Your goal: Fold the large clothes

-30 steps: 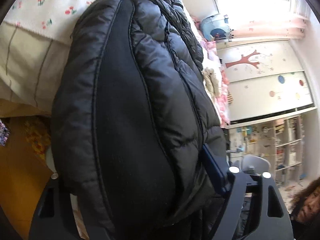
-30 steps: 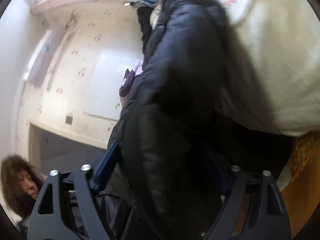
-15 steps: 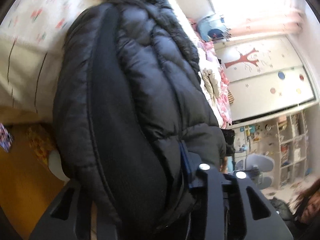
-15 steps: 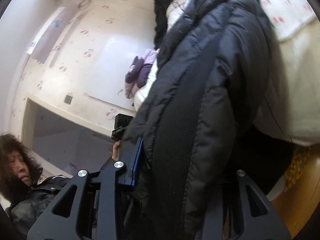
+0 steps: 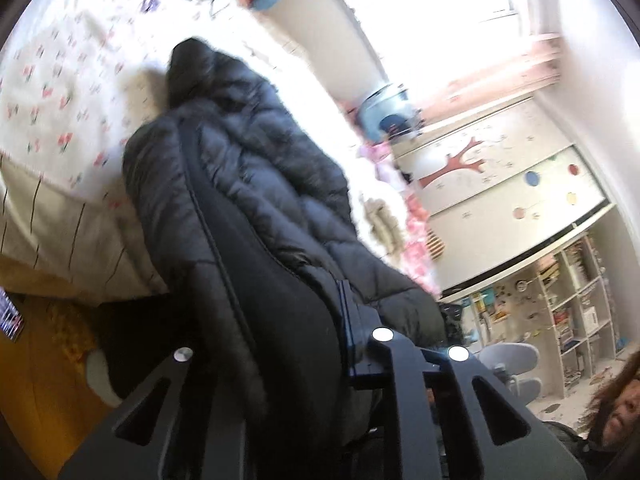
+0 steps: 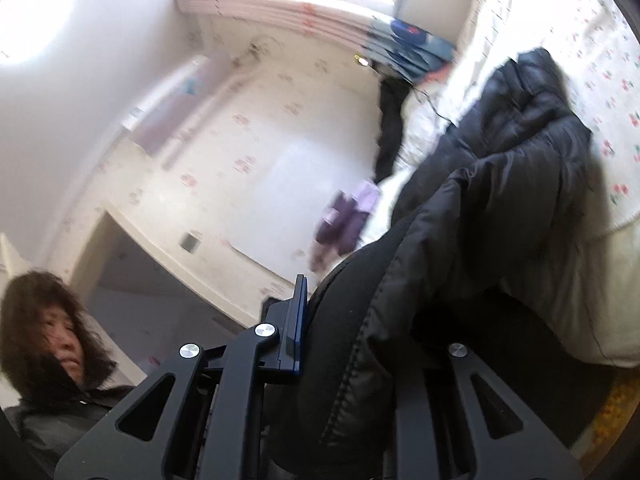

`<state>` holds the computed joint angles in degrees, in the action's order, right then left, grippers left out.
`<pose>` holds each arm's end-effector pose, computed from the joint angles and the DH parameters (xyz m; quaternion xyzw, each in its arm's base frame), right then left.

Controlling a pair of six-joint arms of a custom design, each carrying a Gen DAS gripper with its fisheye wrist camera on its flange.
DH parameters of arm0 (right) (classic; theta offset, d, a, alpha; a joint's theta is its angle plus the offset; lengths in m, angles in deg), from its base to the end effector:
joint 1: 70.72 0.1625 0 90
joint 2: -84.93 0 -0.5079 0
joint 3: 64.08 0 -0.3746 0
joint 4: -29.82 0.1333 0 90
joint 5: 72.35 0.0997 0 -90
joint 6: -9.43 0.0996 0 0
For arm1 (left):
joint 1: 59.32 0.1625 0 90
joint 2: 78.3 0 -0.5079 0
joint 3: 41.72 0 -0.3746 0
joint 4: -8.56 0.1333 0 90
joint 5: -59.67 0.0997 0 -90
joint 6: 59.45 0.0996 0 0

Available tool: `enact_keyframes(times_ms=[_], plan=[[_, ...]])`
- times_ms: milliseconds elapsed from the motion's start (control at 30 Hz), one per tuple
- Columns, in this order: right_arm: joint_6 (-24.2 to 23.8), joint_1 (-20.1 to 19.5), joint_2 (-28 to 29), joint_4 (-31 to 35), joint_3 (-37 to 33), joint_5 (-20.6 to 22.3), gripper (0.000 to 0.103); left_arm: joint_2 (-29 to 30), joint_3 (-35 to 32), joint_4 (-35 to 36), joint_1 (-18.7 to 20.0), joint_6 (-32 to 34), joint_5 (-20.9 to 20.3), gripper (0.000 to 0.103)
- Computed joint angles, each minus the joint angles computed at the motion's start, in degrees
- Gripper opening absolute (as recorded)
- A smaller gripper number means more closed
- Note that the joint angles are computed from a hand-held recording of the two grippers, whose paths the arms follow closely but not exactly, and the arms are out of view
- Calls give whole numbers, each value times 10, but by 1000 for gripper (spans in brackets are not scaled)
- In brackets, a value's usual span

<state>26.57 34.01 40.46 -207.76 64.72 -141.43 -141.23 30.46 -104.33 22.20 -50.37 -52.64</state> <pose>0.2974 -0.4671 0.1927 -0.0776 0.8392 -0.4534 0.2902 -0.0117 -0.7257 0.4885 -0.1714 -0.9592 0.1175 0.1915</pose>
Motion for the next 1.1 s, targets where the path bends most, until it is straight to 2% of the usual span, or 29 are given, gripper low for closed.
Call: enact_keyframes(times_ms=[133, 267, 400, 567, 833, 1000, 1100], plan=[[16, -1, 7, -58, 4, 39, 15, -14, 3, -3, 3, 7, -29, 17], [32, -1, 6, -86, 13, 35, 15, -20, 12, 2, 18, 5, -42, 17], [55, -18, 20, -126, 32, 46, 15, -13, 26, -6, 39, -25, -54, 17], [54, -21, 17, -120, 21, 56, 15, -14, 31, -25, 41, -41, -76, 17], [34, -21, -19, -14, -60, 71, 15, 22, -34, -52, 20, -55, -116, 17], [19, -24, -36, 71, -129, 76, 15, 72, -112, -62, 9, -76, -129, 17], [14, -27, -42, 125, -175, 63, 16, 109, -171, -63, 6, -101, -127, 17]])
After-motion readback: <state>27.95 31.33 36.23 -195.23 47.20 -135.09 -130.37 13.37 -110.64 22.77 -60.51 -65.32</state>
